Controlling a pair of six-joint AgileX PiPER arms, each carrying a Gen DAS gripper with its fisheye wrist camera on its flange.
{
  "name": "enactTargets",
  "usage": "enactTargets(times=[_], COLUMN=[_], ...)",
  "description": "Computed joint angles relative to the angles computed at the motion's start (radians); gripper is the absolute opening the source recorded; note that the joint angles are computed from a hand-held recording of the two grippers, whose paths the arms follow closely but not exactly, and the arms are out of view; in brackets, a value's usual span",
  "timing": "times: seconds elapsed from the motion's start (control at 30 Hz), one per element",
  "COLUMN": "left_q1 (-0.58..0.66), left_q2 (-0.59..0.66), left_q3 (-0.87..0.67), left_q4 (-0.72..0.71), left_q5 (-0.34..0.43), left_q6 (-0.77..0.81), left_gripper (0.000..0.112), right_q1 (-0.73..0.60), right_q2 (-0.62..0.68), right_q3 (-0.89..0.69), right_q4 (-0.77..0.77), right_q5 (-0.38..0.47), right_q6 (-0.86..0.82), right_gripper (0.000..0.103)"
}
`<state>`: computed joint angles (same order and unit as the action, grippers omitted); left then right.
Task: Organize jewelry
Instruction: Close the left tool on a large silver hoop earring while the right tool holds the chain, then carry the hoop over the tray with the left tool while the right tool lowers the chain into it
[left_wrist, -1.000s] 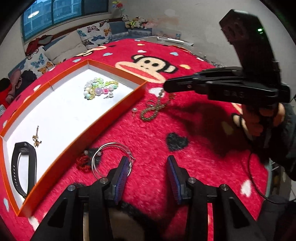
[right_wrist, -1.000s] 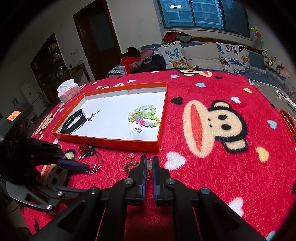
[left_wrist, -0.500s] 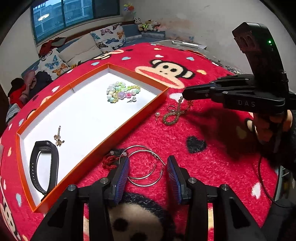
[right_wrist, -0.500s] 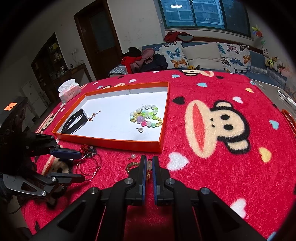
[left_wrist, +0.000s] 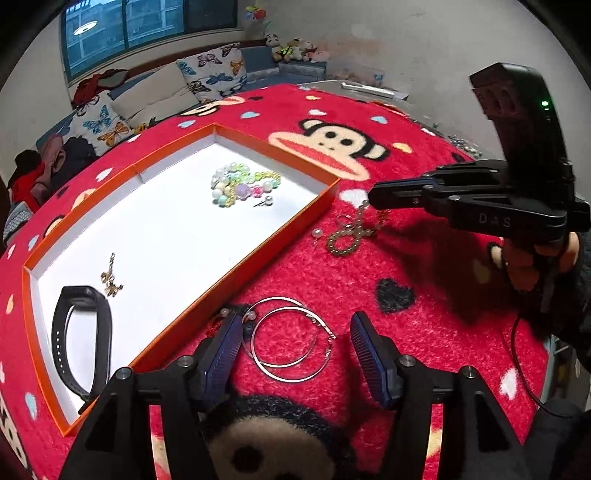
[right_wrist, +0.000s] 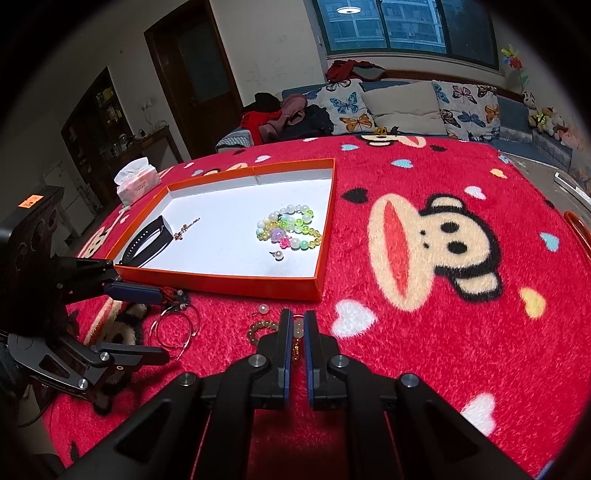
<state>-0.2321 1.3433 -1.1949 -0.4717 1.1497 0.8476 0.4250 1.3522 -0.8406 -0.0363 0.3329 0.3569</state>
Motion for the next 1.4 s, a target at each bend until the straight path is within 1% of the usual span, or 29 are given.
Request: enactTargets(times=[0.2, 0.4, 0.6, 0.73, 0.83, 1.1, 1.4], left_q1=[-0.017, -0.007, -0.024, -0.041, -0.042, -0.054, -0.058], left_q2=[0.014, 0.033, 0.027, 0.03, 0.026, 0.024, 0.004], left_q3=[0.003, -0.002, 0.012, 0.017, 0.023, 0.021, 0.042], left_q4=[0.008, 0.005, 0.027, 0.049, 0.05, 0.07, 0.069], left_q5=[-0.007, 0.004, -0.013, -0.022, -0.032, -0.039, -0.065], left_q6=[0.009, 0.024, 0.031, 0.023, 0.025, -0.001, -0.004], left_gripper=[0.064, 0.064, 0.063, 0.056, 0.054, 0.054, 0.054], right_q1=[-0.007, -0.011, -0.012, -0.011, -0.008, 0.016, 0.012], right_q2=[0.0, -0.001, 0.0, -0.002, -0.004, -0.01, -0.019], right_q3=[0.001, 0.001, 0.0, 0.001, 0.0, -0.007, -0.012], right_q4=[0.019, 0.026, 0.028, 0.025, 0.023, -0.039, -0.024], right_q5=[0.0, -0.002, -0.004, -0.004, -0.005, 0.004, 0.012], right_q6=[-0.019, -0.032, -0.034, -0.031, -0.03, 0.032, 0.016], right_gripper=[0.008, 0.008, 0.008, 0.008, 0.008, 0.008, 0.008])
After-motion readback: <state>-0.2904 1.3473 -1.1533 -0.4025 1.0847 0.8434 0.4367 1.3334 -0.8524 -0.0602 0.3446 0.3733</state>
